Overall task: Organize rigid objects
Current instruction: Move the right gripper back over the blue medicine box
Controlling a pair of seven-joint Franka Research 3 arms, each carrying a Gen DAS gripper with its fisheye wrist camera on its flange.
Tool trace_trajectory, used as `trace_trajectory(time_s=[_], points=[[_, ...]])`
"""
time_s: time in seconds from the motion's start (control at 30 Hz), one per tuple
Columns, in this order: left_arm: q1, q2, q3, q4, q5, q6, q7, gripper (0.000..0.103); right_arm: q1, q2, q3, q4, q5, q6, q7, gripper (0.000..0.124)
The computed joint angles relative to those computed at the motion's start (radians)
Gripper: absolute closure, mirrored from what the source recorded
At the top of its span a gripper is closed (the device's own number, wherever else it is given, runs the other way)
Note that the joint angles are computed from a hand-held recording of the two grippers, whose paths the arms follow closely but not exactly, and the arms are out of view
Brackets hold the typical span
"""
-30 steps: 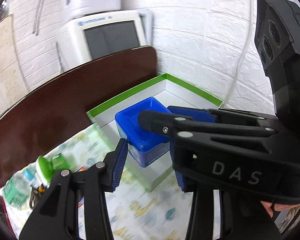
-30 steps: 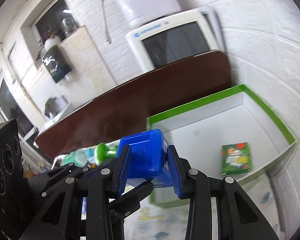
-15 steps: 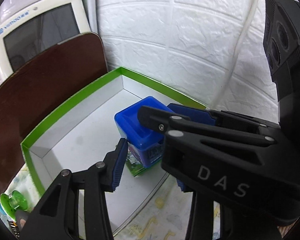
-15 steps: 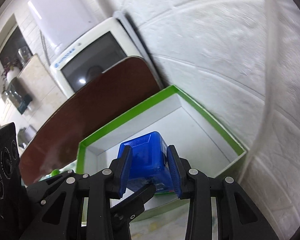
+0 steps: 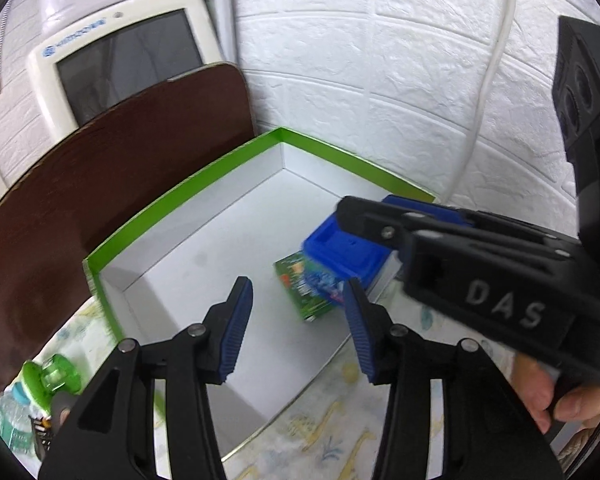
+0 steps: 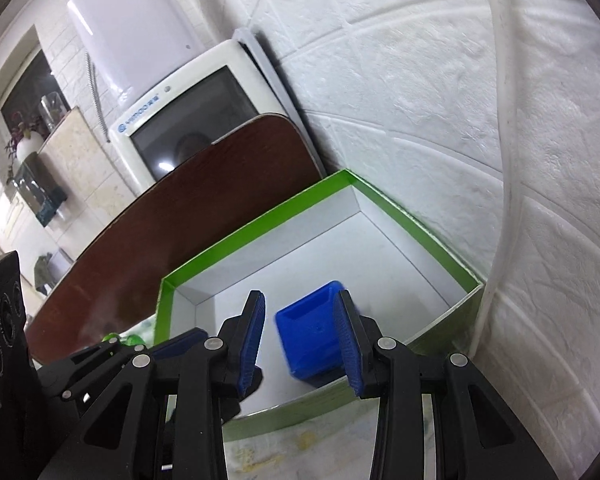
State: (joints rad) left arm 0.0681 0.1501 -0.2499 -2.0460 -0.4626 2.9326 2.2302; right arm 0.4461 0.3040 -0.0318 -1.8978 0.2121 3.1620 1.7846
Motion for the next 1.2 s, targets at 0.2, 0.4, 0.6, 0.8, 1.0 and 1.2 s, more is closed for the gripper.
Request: trace_trajectory(time_s=[0.2,0.4,0.6,0.8,1.0,1.2], points=[[0.003,-0.114,0.052,-0.137,-0.036,0.089,-0.012,0.043,-0.008,-0.037,0.061,-0.029,0.002,0.011,-0.058,0.085],[-0.027,-0.236,0.162,-0.285,-0.098,0.173,-0.013,0.038,-0.087,-0.04,0.234,-0.019,0.072,-0.013,-0.233,0.085],[0.04,-0.339,0.224,-0.439,0.015,0.223,-0.161,0.035,-0.06,-0.005,0.308,0.032,0.14,-0.105,-0.381,0.085],[0.061,-0.409,0.332,-0.555,0.063,0.244,-0.244,0.035,0.038,0.059,0.293,0.107,0.152,-0.214,-0.441,0.085],[-0.094,-0.478,0.573,-0.639,0.068,0.24,-0.199,0.034,0.149,0.143,0.237,0.2,0.085,-0.315,-0.363,0.085],[-0.277,-0.514,0.815,-0.667,0.084,0.215,-0.161,0.034,0.213,0.212,0.199,0.29,0.015,-0.408,-0.276,0.085]])
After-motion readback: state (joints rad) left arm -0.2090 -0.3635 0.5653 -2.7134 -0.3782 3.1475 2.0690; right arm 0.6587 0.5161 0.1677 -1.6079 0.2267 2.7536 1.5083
